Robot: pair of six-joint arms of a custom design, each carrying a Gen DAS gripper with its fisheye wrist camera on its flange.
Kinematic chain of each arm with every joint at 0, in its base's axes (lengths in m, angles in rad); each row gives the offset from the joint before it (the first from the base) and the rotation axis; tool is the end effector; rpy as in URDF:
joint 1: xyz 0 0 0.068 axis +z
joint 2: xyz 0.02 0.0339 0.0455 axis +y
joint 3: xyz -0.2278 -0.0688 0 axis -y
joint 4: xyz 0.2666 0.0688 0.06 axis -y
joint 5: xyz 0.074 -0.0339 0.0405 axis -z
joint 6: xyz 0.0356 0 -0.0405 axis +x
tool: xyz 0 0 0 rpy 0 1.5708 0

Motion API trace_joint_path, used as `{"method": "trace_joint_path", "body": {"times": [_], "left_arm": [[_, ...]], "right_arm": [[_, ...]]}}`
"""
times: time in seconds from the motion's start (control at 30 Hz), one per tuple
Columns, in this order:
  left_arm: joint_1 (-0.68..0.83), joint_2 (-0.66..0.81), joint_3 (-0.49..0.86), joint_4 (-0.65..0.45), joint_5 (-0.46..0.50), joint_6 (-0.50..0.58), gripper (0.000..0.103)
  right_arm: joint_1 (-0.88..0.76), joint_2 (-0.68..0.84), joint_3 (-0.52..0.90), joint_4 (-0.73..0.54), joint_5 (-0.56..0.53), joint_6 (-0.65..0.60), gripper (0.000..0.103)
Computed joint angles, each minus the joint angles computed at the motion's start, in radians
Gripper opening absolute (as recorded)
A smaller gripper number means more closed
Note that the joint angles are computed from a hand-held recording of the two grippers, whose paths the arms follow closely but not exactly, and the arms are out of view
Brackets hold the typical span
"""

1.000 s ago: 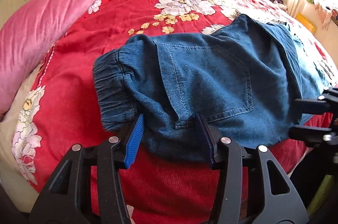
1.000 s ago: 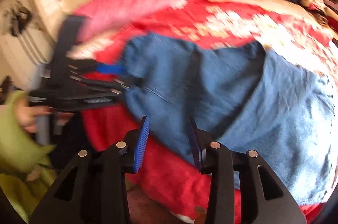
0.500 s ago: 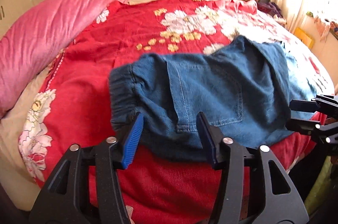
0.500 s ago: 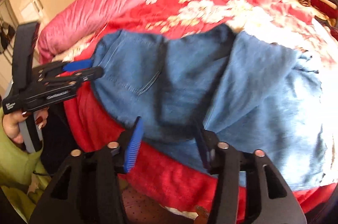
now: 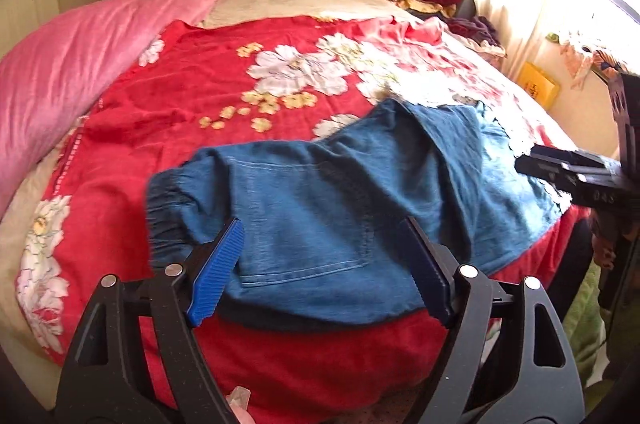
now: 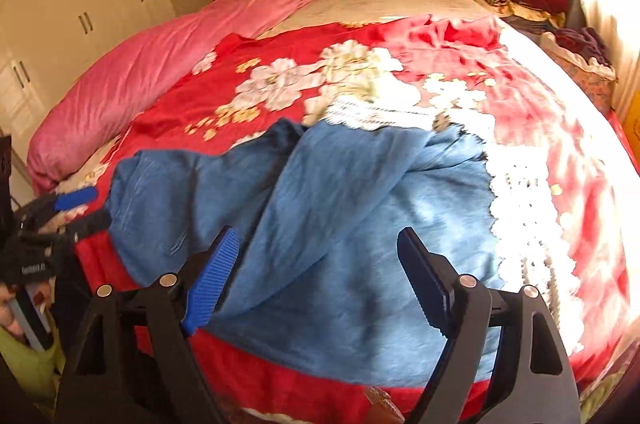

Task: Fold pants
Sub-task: 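Grasp the lace-trimmed hem with the right gripper while the left grasps denim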

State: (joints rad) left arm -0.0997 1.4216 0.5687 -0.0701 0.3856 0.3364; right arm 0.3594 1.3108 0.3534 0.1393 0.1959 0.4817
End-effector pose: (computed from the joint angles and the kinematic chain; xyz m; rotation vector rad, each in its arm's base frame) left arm 0.2686 -0.0403 0.0921 0.6816 2.3396 -0.3750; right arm 0.2256 0.0774 0.0707 0.2370 2.3634 0.1700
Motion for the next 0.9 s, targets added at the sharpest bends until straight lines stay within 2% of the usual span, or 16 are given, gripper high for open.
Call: {"method": "trace_joint_path", "body": {"times": [0.1,0.23,0.33,0.47,0.57,0.63,0.7,0.77,0.8,0.9], "left_arm": [[-0.058,0.029,0.014,-0.016,0.018,-0.027,0.072],[-0.153,0.1,0.049,-0.028,0.057,-0.072,0.072],[-0.217,0.135,0.064,-0.036,0.072,-0.093,0.072],[-0.3,0.19,0.099,-0.026,0.085,-0.132,0.07],[-0.334,0.273,0.154,-0.008,0.067,-0.159,0.057],[-0.339,0.34,0.204,-0.016,0.074,-0.181,0.053],[-0.344,0.408,0.25,-0.015,0.081,-0.209,0.043],[-0.352,0.453,0.272,-0.004,0.076,-0.22,0.02],[-0.356,0.47,0.279,-0.001,0.072,-0.225,0.017],[-0.36,0.479,0.269,0.015,0.078,-0.222,0.016]], "right_arm": [[-0.081,0.021,0.04,-0.014,-0.022,-0.047,0.085],[-0.172,0.14,0.16,-0.009,-0.07,-0.1,0.085],[-0.231,0.269,0.295,-0.027,-0.143,-0.126,0.085],[-0.27,0.45,0.517,-0.118,-0.216,-0.153,0.085],[-0.262,0.584,0.689,-0.202,-0.231,-0.175,0.085],[-0.252,0.688,0.819,-0.271,-0.216,-0.189,0.085],[-0.244,0.79,0.939,-0.327,-0.208,-0.198,0.085],[-0.235,0.89,1.055,-0.382,-0.194,-0.183,0.085],[-0.235,0.929,1.099,-0.398,-0.197,-0.178,0.085],[-0.226,1.025,1.208,-0.435,-0.177,-0.155,0.085]]}}
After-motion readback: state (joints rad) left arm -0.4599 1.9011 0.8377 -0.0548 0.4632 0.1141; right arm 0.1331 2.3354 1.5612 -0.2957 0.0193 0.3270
